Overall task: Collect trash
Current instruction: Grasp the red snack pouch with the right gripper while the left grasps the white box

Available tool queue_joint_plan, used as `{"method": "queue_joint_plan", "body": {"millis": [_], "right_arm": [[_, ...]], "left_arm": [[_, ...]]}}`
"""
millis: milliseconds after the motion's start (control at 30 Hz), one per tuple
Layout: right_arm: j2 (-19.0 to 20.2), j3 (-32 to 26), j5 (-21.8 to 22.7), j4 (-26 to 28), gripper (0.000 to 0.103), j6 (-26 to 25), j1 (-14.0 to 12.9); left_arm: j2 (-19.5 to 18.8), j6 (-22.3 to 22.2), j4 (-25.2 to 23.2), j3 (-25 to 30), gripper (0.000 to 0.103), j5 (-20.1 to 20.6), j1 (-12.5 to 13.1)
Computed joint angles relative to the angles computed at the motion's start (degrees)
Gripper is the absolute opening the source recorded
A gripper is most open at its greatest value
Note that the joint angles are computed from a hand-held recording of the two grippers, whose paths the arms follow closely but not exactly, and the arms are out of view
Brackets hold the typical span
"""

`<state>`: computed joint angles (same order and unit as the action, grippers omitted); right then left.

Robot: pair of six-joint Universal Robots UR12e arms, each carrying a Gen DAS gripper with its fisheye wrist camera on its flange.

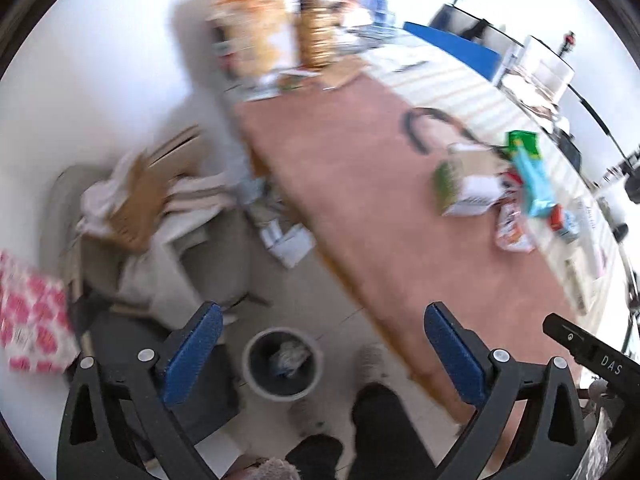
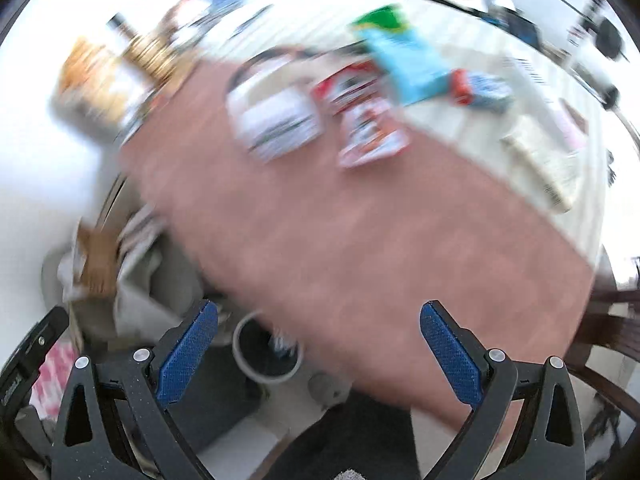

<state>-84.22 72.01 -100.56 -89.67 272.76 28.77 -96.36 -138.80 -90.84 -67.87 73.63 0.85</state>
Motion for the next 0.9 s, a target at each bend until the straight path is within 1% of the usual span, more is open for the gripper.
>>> {"method": "queue_joint_plan", "body": {"millis": [133, 200, 233, 300, 367, 433, 533, 600, 633, 700, 733, 767, 833, 900], "right_arm": [[-5.33, 6.51, 0.27, 2.17, 0.102, -0.39, -5.08], [-8.11, 10.71, 2.03, 1.45, 0.102, -1.11, -8.49], [-9.11, 12.45, 2.76, 0.79, 0.102, -1.36, -9.95], [-11.06, 16.21, 4.19, -0.78, 0.102, -2.08, -12.9], [-12.66, 19.56, 5.91, -2.35, 0.102, -2.72, -15.66], [-13.69, 21.94, 7.43, -3.36, 0.102, -3.32, -17.82], [-14.41, 24.17, 9.46, -4.85, 0.102, -4.08, -19.73], [-14.59, 25.09, 10.65, -6.15, 0.102, -5.25, -20.73], [-14.58, 25.28, 11.14, -6.75, 0.102, -5.81, -21.02], [-14.32, 25.62, 12.16, -8.7, 0.102, -7.65, -21.53], [-14.1, 25.72, 12.71, -9.94, 0.102, -8.75, -21.75], [-13.67, 25.74, 13.46, -11.56, 0.102, -9.98, -21.85], [-12.34, 25.14, 14.74, -13.47, 0.102, -12.0, -21.74], [-10.5, 24.26, 16.26, -15.12, 0.102, -15.03, -21.82]], "left_arm": [[-4.83, -3.76, -5.71, 6.25, 0.103, 1.55, -7.49], [-7.32, -5.72, -8.42, 9.16, 0.103, 2.68, -10.87], [-8.95, -7.14, -9.9, 11.01, 0.103, 3.87, -13.05], [-12.23, -9.26, -12.49, 14.22, 0.103, 5.74, -16.16], [-14.6, -10.87, -13.8, 16.16, 0.103, 7.52, -18.21], [-17.0, -12.57, -15.49, 17.94, 0.103, 9.79, -20.22], [-19.73, -14.65, -18.26, 19.73, 0.102, 12.04, -22.1], [-20.55, -15.09, -18.26, 19.69, 0.101, 13.56, -22.87], [-20.5, -15.02, -17.24, 18.96, 0.091, 14.57, -23.16], [-19.83, -14.28, -14.55, 17.14, 0.074, 16.61, -23.35], [-19.5, -13.59, -14.09, 16.73, 0.074, 15.62, -22.85], [-19.26, -13.35, -13.54, 16.42, 0.074, 15.97, -22.56], [-18.27, -12.42, -10.77, 14.99, 0.074, 17.82, -21.79], [-17.44, -12.44, -8.32, 13.64, 0.074, 19.47, -20.93]]}}
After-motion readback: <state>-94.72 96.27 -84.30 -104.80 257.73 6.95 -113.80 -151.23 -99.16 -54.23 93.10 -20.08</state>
